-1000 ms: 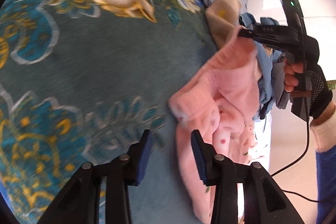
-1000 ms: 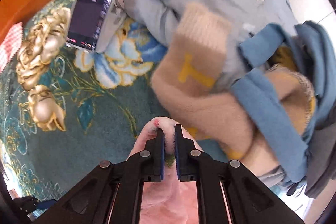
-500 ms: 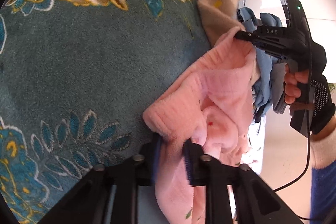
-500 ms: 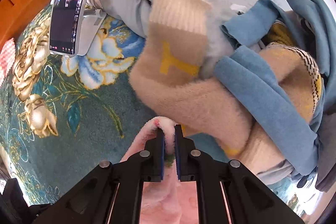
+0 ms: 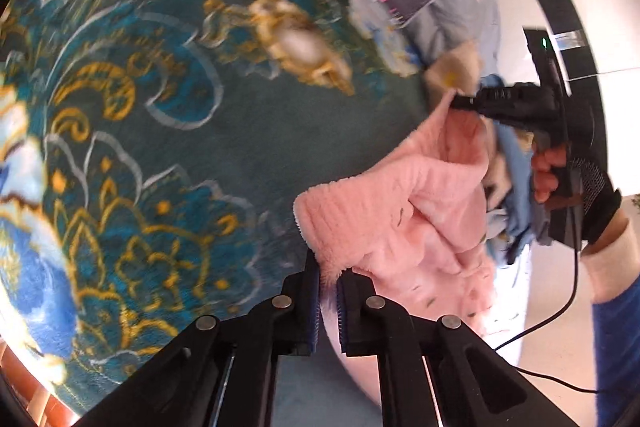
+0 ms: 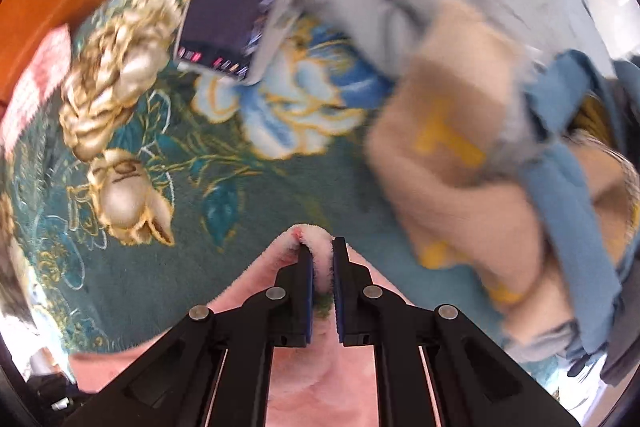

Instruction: Fold clothes

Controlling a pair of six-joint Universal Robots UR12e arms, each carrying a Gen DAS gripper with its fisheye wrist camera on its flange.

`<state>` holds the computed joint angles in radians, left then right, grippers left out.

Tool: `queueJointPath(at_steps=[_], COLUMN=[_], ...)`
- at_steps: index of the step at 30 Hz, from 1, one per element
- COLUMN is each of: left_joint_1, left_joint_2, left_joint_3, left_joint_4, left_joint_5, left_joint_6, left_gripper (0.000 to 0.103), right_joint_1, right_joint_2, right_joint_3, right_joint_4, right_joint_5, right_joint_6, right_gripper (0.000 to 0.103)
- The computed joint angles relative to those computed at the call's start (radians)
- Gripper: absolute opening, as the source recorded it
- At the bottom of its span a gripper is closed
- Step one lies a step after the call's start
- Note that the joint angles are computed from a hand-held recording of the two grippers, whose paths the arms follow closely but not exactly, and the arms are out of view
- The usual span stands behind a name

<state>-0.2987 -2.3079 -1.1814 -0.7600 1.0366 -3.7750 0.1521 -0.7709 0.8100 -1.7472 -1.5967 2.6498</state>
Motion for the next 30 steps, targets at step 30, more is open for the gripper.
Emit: queueJointPath(at_steps=[30], left_joint_1=[0.027], left_joint_2=[0.02], left_joint_3=[-0.066], left_joint_4=[0.024], left_joint_5=[-0.033], left_joint_6=[-0.053], left_gripper=[0.008], right_joint_1=[-0.002], right_joint_2=[-0.076], right_joint_3=[0.074], right_joint_4=[0.115], right_joint_5=[-0.094], right_joint_6=[-0.043], right_gripper=[0.048])
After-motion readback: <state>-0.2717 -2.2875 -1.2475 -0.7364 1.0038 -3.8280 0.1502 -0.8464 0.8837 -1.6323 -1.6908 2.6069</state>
